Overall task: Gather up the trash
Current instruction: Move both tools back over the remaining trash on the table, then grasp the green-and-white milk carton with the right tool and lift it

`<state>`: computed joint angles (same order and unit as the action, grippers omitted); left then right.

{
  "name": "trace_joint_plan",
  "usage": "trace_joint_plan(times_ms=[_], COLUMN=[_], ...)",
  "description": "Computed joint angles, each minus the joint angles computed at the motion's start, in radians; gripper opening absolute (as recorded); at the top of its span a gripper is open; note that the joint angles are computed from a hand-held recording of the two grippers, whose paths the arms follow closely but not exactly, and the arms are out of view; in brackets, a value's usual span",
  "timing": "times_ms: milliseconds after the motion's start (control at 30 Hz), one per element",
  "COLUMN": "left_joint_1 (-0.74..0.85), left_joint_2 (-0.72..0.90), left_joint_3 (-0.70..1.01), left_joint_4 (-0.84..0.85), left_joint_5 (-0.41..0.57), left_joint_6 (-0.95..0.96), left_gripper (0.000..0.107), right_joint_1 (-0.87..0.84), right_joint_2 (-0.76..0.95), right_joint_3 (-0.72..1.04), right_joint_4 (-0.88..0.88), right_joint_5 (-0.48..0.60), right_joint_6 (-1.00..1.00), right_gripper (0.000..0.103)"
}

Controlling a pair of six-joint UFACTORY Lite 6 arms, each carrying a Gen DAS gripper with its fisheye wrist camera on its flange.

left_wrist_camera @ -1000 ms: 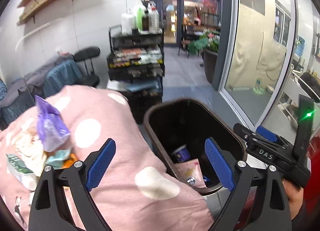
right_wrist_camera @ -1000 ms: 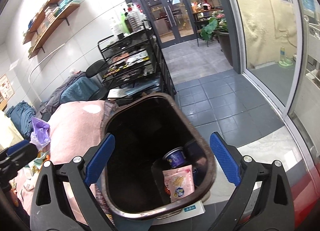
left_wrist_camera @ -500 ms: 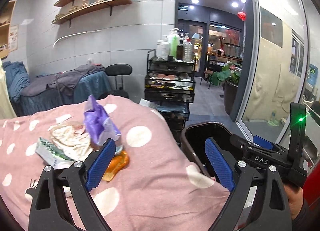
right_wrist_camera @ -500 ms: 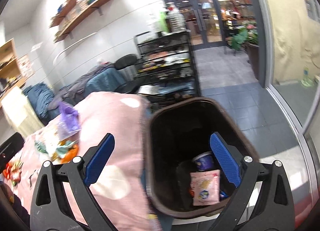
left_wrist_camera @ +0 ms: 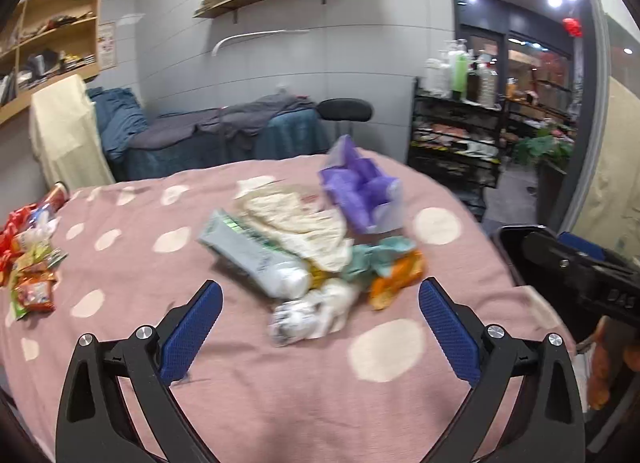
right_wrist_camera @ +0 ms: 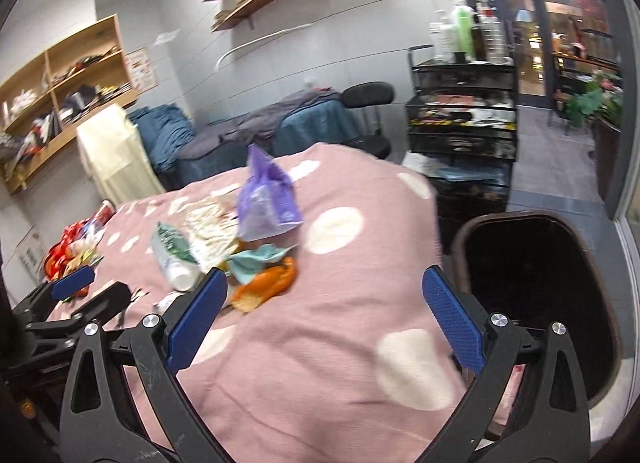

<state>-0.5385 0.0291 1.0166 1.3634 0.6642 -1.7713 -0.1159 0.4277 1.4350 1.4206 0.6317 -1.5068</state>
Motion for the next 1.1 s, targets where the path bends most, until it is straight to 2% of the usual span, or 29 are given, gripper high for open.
trace_joint_plan(times_ms=[167, 367, 633, 800, 900, 967, 1100], left_joint_1=[0.075, 0.190, 0.403, 0.496, 0.516, 0.540, 0.592], left_joint_2=[-0.081, -0.135, -0.139, -0.097, -0.066, -0.059, -0.082], left_joint_3=[-0.114, -0.192, -0.233, -0.197, -0.161, -0.147, -0.160], left_joint_4=[0.007, -0.011, -0.104, -0.232, -0.257, -0.283, -0.322], left_joint_5=[0.009, -0.052, -0.232, -0.365, -0.393, -0.410, -0.411], left_joint_6=[-0.018, -0.001, 0.084, 0.226, 0.262, 0.284, 0.306], left_gripper=[0.098, 0.098, 0.098, 0.097, 0.097, 0.097, 0.097], right_joint_1=[0.092, 0.184, 0.265, 0.294, 0.313, 0.333, 0.392], right_joint_2=[-0.001, 0.005, 0.067, 0.130, 0.166, 0.200, 0.368], right_joint_3=[0.002, 0.013, 0.088, 0.171, 0.232, 0.293, 0.581], right_joint_4=[-0.052, -0.103, -0.184, -0.254, -0.302, -0.343, -0.527], right_joint_5=[0.004, -0.012, -0.034, -0.061, -0.058, -0.036, 0.084], right_joint_6=[0.039, 0.086, 0.189, 0.286, 0.322, 0.345, 0.476], right_gripper=[0.097, 0.097, 0.097, 0.097, 0.096, 0.091, 0.081])
